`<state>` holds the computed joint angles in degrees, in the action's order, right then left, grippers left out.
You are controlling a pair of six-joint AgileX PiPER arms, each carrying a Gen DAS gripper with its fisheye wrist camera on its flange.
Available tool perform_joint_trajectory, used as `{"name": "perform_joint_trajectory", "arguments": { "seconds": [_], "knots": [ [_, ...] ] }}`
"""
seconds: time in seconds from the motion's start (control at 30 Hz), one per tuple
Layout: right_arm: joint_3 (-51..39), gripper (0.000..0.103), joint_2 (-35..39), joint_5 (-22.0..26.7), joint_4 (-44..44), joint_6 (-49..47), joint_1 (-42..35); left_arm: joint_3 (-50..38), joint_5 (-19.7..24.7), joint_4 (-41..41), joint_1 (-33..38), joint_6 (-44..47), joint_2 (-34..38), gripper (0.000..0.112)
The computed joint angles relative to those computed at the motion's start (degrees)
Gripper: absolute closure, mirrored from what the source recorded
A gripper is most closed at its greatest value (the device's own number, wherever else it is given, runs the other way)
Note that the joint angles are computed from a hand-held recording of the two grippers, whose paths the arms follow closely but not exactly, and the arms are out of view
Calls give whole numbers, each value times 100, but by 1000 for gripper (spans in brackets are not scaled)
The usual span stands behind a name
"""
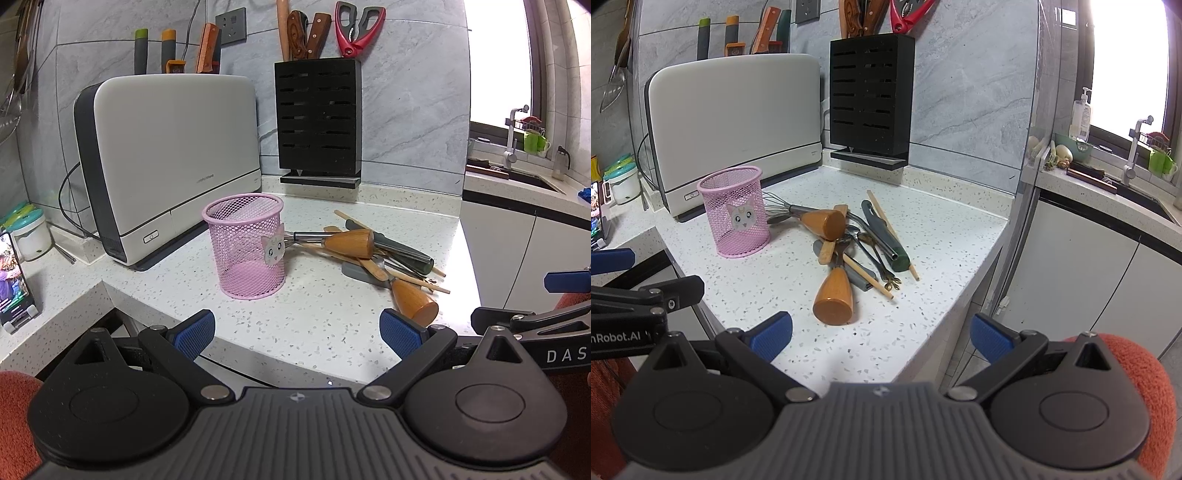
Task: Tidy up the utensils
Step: 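Move the right tool down to the wooden-handled spoon in the pile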
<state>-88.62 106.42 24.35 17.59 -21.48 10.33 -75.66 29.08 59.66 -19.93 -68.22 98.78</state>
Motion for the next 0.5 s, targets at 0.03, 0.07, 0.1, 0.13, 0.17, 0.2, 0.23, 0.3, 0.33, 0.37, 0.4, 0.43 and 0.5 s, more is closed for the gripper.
{"name": "perform_joint_trajectory", "arguments": {
  "seconds": [0.03,0.07,0.1,0.13,0.17,0.2,0.23,0.3,0.33,0.37,0.4,0.43,0.5],
  "knots": [
    [-15,3,8,15,4,-9,-5,-10,-15,-72,17,58,2,9],
    [-40,3,24,36,45,-47,-22,-62,-17,-172,34,150,33,9],
    [-81,3,45,75,96,-87,-43,-113,-13,-309,55,271,52,9],
    [-138,3,72,125,175,-139,-67,-165,-16,-447,77,396,65,9],
    [-192,3,97,163,265,-189,-93,-237,-31,-622,109,572,91,9],
    [-258,3,125,189,395,-267,-141,-302,-61,-815,145,779,107,9],
    [-304,3,137,157,422,-245,-133,-369,-132,-1047,199,1052,119,9],
    [-385,3,172,87,617,-395,-173,-559,-170,-1464,275,1556,175,9],
    [-508,3,230,118,712,-500,-201,-661,-152,-1611,300,1746,208,9],
    [-652,3,303,191,724,-529,-210,-782,-116,-1773,330,1954,245,9],
    [-846,3,400,317,736,-566,-223,-904,-63,-1944,358,2150,287,9],
    [-1095,3,533,511,763,-622,-238,-1049,-10,-2188,401,2409,342,9],
    [-1717,3,856,1032,902,-777,-314,-1334,41,-2819,529,3079,480,9]
  ]
}}
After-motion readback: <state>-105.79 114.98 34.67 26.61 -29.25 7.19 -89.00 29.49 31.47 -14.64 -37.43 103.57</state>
